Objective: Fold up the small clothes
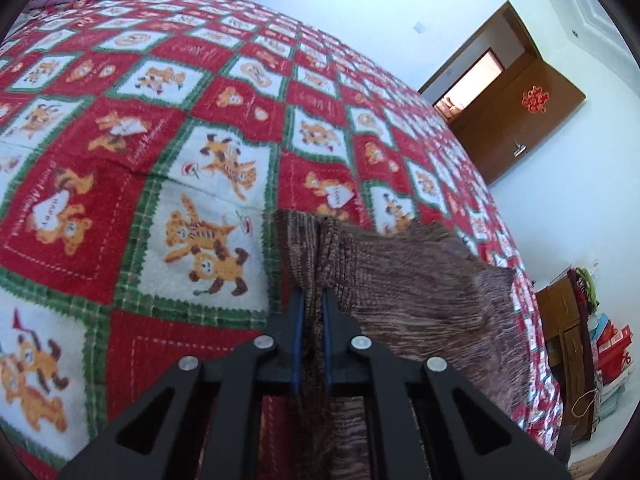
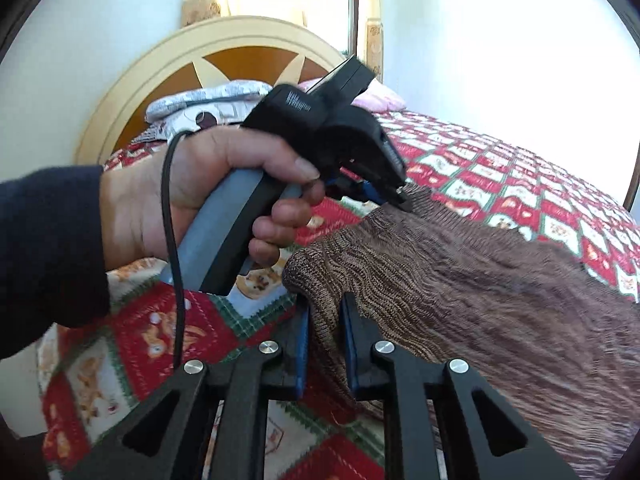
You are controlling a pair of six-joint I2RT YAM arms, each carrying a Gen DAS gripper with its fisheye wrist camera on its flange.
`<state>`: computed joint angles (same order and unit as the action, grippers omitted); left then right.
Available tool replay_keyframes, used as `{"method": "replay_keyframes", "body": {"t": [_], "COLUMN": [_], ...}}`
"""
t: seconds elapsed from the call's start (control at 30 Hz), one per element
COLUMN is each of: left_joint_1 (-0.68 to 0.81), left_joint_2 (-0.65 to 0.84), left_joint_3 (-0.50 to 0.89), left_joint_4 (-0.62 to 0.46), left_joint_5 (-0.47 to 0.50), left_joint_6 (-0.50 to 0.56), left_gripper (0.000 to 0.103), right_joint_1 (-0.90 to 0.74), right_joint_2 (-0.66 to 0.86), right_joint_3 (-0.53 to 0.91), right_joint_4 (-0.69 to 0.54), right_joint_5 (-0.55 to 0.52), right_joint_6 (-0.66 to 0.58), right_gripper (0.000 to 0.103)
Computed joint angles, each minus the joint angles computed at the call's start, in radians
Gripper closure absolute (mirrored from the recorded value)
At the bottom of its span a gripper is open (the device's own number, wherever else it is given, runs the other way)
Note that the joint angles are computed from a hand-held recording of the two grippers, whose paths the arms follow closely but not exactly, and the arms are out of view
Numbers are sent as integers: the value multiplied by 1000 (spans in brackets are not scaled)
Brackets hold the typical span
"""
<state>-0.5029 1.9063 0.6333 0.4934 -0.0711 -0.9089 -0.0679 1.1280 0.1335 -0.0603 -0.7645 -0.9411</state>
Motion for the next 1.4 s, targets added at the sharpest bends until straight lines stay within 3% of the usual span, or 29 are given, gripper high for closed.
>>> {"method": "replay_keyframes", "body": {"t": [0.1, 0.4, 0.73, 1.07, 1.4], "left_joint_1": [7, -60, -167, -216, -271], "left_joint_2": [-13, -71, -29, 146, 367], "left_joint_3": [-15, 4, 291, 601, 987], "left_joint_4": [24, 99, -53, -201, -434], "left_joint_5": [11, -67, -113, -85, -58], "left_joint_6": [-54, -168, -100, -58, 21], "left_gripper": [95, 95, 95, 95, 95], "right_joint_1": [-70, -379, -629, -753, -831], "right_joint_2": [30, 385, 595, 774, 1004], "right_joint_3": [83, 461, 791, 1017, 1276], "right_joint_4": [-148, -639, -1101, -1242, -1250], "right_joint_5": [-43, -216, -243, -201, -109], "right_joint_6": [-53, -299, -614, -676, -525], "right_gripper": [88, 89, 90, 92, 95]}}
